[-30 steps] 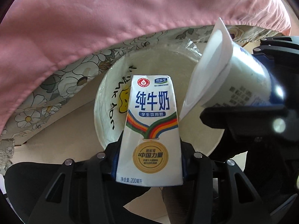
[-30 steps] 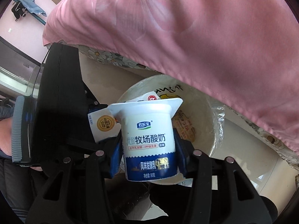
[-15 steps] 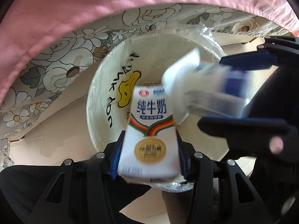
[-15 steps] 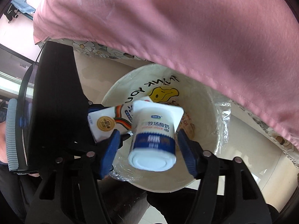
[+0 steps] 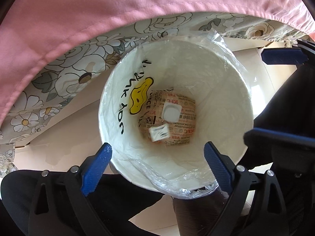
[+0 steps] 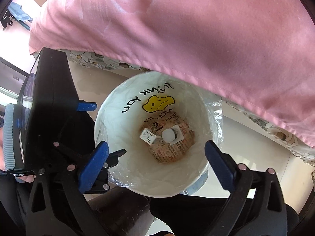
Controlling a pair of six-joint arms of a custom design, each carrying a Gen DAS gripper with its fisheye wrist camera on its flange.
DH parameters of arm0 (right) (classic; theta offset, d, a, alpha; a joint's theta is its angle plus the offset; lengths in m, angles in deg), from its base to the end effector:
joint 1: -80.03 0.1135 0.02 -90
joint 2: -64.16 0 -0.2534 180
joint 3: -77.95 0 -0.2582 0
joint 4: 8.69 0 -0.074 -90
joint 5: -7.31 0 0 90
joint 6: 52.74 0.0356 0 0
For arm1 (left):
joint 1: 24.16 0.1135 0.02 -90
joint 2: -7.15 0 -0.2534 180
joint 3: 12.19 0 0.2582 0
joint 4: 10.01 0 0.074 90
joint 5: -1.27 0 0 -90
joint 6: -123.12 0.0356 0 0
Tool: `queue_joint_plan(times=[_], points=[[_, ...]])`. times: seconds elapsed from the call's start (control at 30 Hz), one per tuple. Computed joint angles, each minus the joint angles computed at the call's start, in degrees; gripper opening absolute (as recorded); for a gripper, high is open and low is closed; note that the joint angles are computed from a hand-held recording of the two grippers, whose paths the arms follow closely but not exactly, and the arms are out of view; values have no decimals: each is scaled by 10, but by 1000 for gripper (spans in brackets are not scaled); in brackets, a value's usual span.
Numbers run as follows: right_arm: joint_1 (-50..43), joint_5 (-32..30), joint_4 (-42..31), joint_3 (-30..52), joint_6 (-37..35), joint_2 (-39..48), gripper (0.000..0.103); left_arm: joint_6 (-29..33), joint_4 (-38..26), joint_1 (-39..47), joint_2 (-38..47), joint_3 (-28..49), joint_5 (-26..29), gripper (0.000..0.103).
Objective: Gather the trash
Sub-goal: 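Open both tools to drop the carton and yogurt cup into the wastebasket, then move both tools back over the bed toward the remaining items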
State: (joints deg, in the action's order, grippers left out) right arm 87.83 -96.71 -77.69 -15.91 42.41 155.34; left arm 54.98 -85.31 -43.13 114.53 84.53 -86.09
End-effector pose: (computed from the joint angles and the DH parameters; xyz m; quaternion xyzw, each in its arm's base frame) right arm 0.3082 0.0509 0.2398 -0.0397 0.9823 0.1356 0.1233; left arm 0.3372 -0.1177 0.1983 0.3493 0.9361 -0.0221 0.0358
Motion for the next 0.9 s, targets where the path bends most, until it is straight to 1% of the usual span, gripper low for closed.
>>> queue_joint_plan(times=[0.27,0.43,0.6,0.7,0.87,0.9], points=[[-1,8,1,-32,28,-61,96,-7,-8,0,-44,-9,-7,96],[1,24,1,-48,52,-113,96,-16,-12,6,-76,-6,-7,96],[3,46,-17,-34,75,-154,96,-19,-18,22,-100,8,-5,96],[9,69,-32,-14,87,-164,96,-21,-21,30,-115,17,-1,96],[17,104,-35,4,103,-179,96,-36,-28,46,-131,41,4,96],[13,99,-37,10,100,-184,96,-40,-27,49,-134,44,4,96]])
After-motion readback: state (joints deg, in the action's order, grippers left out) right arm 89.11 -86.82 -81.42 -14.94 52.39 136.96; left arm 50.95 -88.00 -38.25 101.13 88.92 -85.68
